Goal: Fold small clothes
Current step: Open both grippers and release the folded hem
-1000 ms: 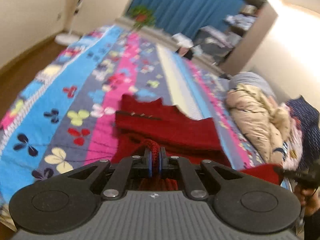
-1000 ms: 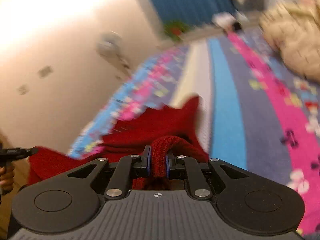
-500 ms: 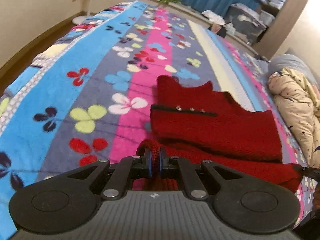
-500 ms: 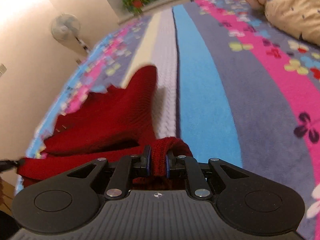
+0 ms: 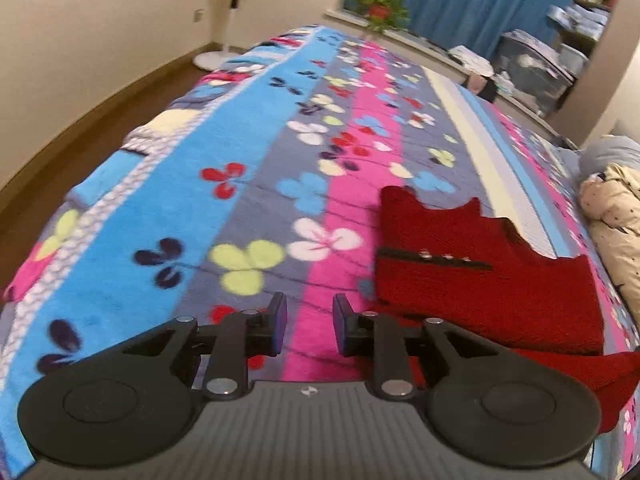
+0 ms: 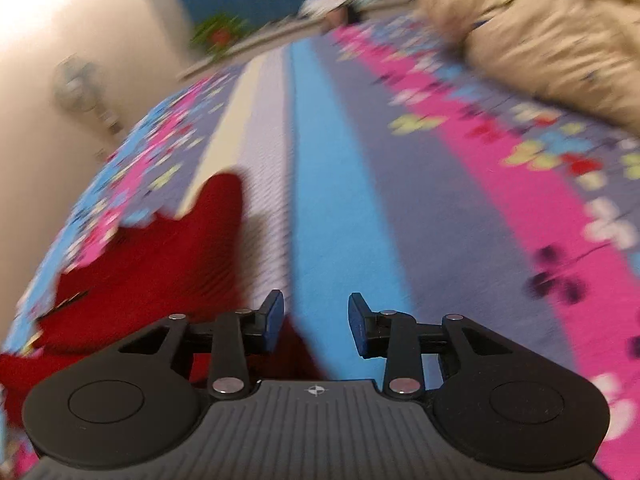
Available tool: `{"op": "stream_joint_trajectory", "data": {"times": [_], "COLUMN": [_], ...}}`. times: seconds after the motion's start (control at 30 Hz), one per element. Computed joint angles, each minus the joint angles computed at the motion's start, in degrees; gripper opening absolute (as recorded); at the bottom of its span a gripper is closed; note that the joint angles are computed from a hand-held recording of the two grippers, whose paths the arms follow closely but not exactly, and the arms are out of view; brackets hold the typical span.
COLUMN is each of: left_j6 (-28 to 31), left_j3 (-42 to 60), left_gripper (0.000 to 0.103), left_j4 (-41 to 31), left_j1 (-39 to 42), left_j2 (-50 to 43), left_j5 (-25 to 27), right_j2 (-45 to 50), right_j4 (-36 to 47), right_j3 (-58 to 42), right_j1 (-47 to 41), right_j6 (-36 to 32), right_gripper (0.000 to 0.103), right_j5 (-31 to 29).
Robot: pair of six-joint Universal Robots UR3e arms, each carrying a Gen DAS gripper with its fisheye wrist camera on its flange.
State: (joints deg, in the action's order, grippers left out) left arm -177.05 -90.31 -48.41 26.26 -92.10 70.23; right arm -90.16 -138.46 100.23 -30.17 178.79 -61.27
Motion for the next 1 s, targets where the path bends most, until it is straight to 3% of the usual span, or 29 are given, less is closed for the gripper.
{"op": "stream_joint_trajectory", "data": {"times": [0.07, 0.17, 0.23, 0.4, 0.6, 0.73, 1.0], "left_j6": [2.56, 8.85, 12.32, 17.12, 15.95, 15.12, 8.0], "left_j3": [0.08, 0.58, 0.13, -3.1, -1.55, 1.34, 9.08], "left_gripper": [0.03, 0.049, 0.049, 0.053, 0.057, 0.059, 0.059], "left_j4": [-2.4, -8.66, -11.12, -12.44, -9.74, -6.18, -1.07], "left_j1": [1.09, 1.65, 1.24, 2.12, -0.92, -4.99, -7.41], "left_j2": [0.75, 1.46, 2.17, 4.95, 3.03, -1.05, -10.7], "left_j5": [-0.05, 1.11, 2.46, -1.07, -3.92, -0.77, -1.97], "right_j2": [-1.21, -2.81, -3.47, -3.45, -2.56, -0.36, 6.48], "right_j4": [-0.33, 4.58, 8.22, 17.88, 14.73, 9.2, -7.13], "right_j3": [1.29, 2.07, 2.01, -0.22, -0.39, -0.78, -3.35], "right_j1": [-2.05, -5.23, -5.81, -4.68, 0.78, 4.63, 8.69], "right_j6": [0.14, -5.09, -10.16, -20.05, -22.34, -21.94, -11.03], "right_gripper": [0.037, 0.037, 0.041, 0.044, 0.053, 0.053, 0.053], "right_j5": [-0.33, 3.15, 4.1, 3.71, 1.43, -0.63, -3.06]}}
